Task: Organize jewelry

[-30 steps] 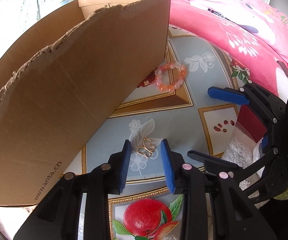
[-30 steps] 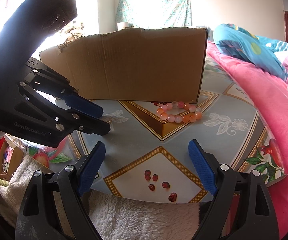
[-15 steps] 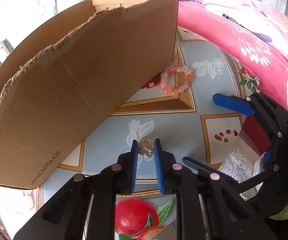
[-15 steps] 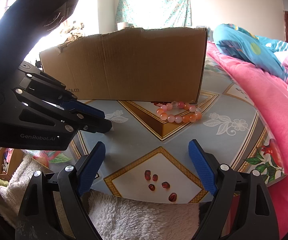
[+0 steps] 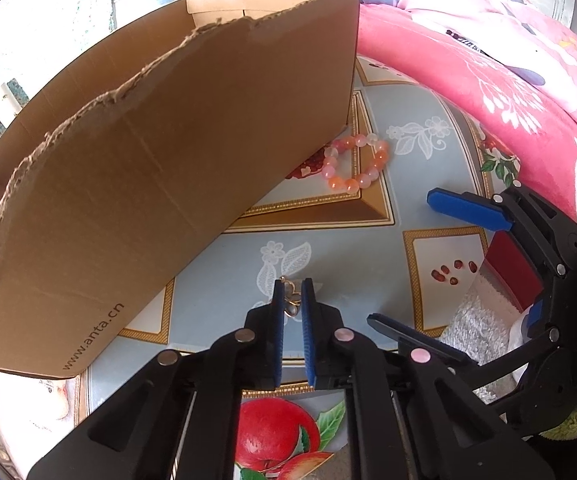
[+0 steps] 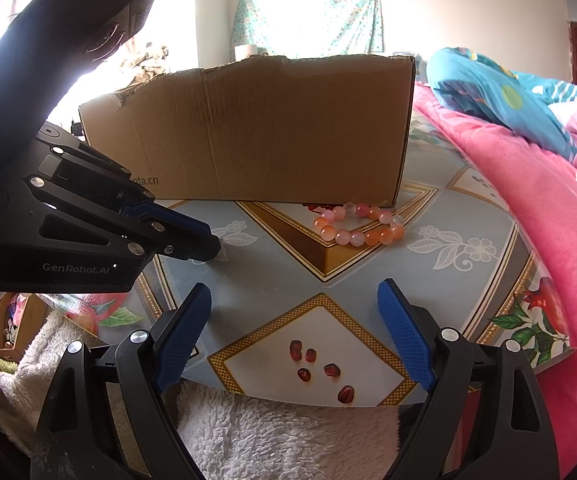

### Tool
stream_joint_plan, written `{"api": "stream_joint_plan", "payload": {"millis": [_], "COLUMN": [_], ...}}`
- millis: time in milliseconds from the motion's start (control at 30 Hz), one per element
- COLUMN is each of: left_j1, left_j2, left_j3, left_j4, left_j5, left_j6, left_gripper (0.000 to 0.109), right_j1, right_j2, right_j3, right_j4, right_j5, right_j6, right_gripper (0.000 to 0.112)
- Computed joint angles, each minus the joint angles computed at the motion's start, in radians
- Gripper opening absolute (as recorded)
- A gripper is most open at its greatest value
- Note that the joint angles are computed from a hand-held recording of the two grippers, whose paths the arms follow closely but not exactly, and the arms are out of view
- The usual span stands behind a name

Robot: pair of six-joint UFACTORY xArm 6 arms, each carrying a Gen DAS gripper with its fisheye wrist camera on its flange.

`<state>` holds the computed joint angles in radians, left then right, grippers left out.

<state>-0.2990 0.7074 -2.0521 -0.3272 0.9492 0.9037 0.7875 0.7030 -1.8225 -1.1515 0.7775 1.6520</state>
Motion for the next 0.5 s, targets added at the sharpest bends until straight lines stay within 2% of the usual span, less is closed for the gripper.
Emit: {"api": "stream_joint_plan", "payload": {"millis": [233, 400, 500], "left_j1": [0.017, 0.031, 0.034], "left_j2": [0.016, 0.032, 0.049], "left_j3": [-0.033, -0.082, -0.112], "left_j4": [-0.014, -0.040, -0.035], "left_j5": [0.018, 0.082, 0.121], "left_j6": [-0.009, -0.024, -0.061], "left_gripper": [0.003, 0.003, 0.009], "right_j1": [0.000, 0.000, 0.000], "right_j2": [0.000, 0.001, 0.001], "right_j3": [0.000, -0.001, 0.000], "right_j4": [0.000, 0.000, -0.001], "right_j5": [-0.001, -0.001, -0.001], "right_j6": [0.000, 0.000, 0.000], "right_gripper": [0.081, 0.081, 0.081]}}
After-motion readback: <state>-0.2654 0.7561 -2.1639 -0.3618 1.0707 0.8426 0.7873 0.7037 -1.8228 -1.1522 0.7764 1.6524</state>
